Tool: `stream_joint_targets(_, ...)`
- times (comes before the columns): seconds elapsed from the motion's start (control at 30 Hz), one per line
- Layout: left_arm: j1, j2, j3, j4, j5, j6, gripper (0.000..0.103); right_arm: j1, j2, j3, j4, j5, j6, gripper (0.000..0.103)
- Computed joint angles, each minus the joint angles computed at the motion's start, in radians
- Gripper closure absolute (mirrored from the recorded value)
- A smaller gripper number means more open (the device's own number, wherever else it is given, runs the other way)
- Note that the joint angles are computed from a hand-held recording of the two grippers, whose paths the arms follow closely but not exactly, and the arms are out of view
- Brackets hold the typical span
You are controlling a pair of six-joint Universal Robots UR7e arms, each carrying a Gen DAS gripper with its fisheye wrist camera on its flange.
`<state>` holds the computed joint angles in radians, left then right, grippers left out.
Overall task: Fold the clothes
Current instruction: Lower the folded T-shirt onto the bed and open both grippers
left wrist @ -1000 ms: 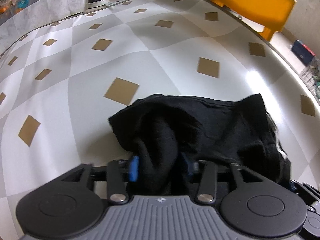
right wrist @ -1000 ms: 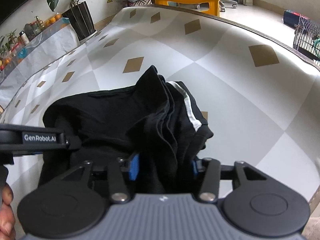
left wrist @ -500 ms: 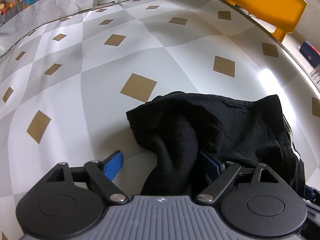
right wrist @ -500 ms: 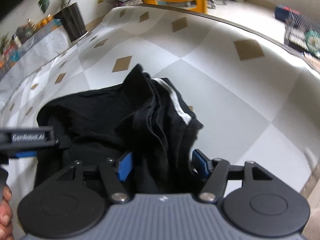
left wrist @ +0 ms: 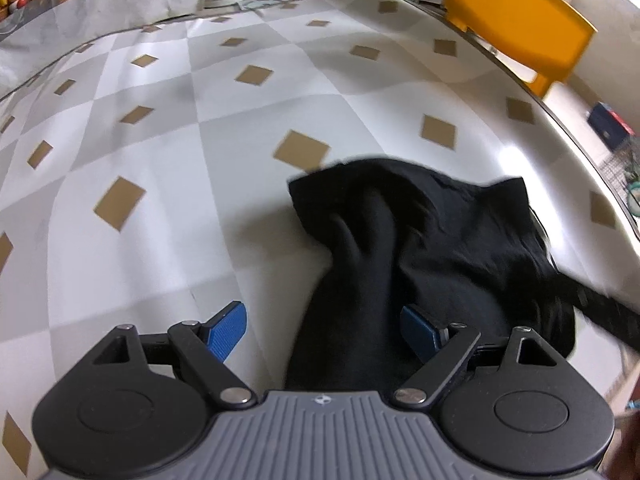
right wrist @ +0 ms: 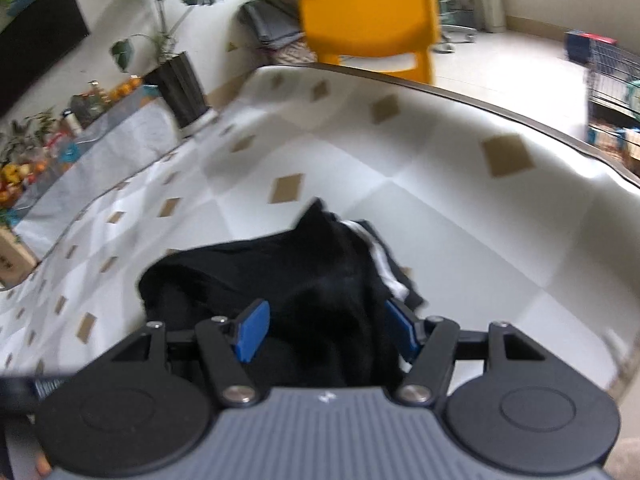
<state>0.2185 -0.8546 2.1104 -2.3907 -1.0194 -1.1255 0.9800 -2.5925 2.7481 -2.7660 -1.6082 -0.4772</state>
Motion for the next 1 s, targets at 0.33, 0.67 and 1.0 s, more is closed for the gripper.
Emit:
stream_joint_targets(0.33,-0.057,-0.051,0.077,-0.060,-0.048,-0.039,0.019,0.128,0.267,-0.051,-0.076,-0.022,0.006,0.041)
stream_joint_targets(0.67,-0.047,-0.032,0.101,-0.180,-0.093,0.010,0.019,0.107,0.354,-0.011,-0.210,-0.137,0.037,0.046)
stream_joint_targets(1.0,-0.050,-0.015,0.113,-0.172,-0.127,-0.023,0.019,0.122,0.354,0.046,-0.373,-0.287,0.007,0.045)
